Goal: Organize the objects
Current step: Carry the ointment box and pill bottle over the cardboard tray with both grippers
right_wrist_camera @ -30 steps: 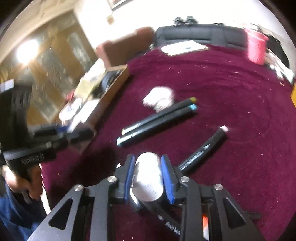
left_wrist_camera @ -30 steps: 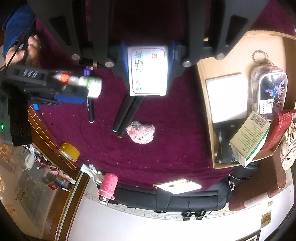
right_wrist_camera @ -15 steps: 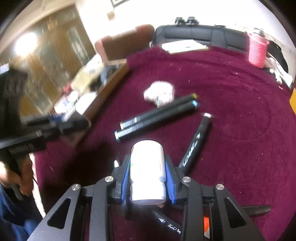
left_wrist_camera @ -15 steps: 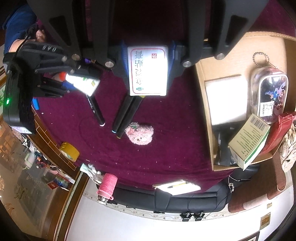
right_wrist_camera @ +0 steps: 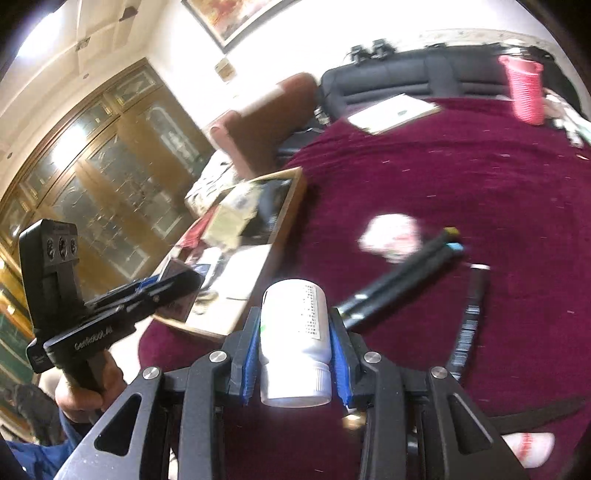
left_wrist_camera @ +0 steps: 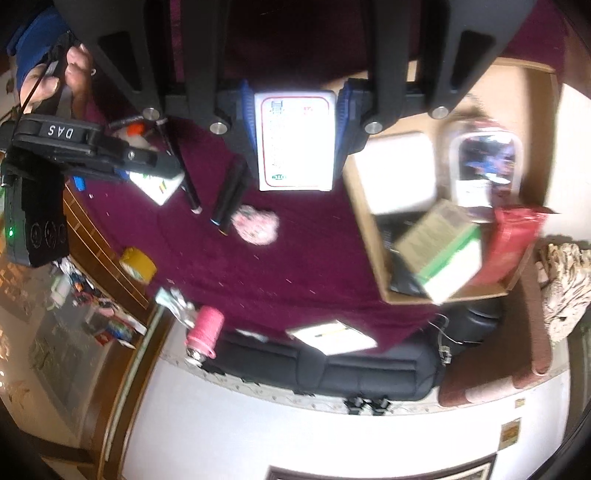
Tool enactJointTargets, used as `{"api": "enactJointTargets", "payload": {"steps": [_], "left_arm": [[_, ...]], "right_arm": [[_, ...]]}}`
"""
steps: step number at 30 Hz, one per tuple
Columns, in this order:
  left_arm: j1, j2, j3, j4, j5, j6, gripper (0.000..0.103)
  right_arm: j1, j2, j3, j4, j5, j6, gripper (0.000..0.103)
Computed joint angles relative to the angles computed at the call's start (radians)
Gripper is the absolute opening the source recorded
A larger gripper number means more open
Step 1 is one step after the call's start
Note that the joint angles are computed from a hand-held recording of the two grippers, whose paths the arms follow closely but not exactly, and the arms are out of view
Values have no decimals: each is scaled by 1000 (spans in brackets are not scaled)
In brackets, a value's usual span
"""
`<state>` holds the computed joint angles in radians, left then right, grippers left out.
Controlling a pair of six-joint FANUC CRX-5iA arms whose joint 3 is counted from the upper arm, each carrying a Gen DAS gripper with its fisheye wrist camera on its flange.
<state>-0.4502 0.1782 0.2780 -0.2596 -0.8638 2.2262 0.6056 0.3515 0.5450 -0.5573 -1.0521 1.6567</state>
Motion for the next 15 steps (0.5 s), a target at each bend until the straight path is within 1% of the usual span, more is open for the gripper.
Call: {"api": "enactJointTargets", "payload": {"steps": [6, 10, 13, 15], "left_arm": [[38, -101, -93, -74, -13, 102, 33], [79, -149, -155, -84, -21, 150, 33], [112, -179, -201, -76, -29, 174, 33], [131, -190, -222, -79, -39, 190, 33]], "right_arm": [[83, 76, 100, 26, -35, -40, 38], [140, 141, 178, 72, -50, -61, 38], [164, 178, 216, 93, -53, -81, 38], [175, 215, 259, 103, -76, -92, 38]]}}
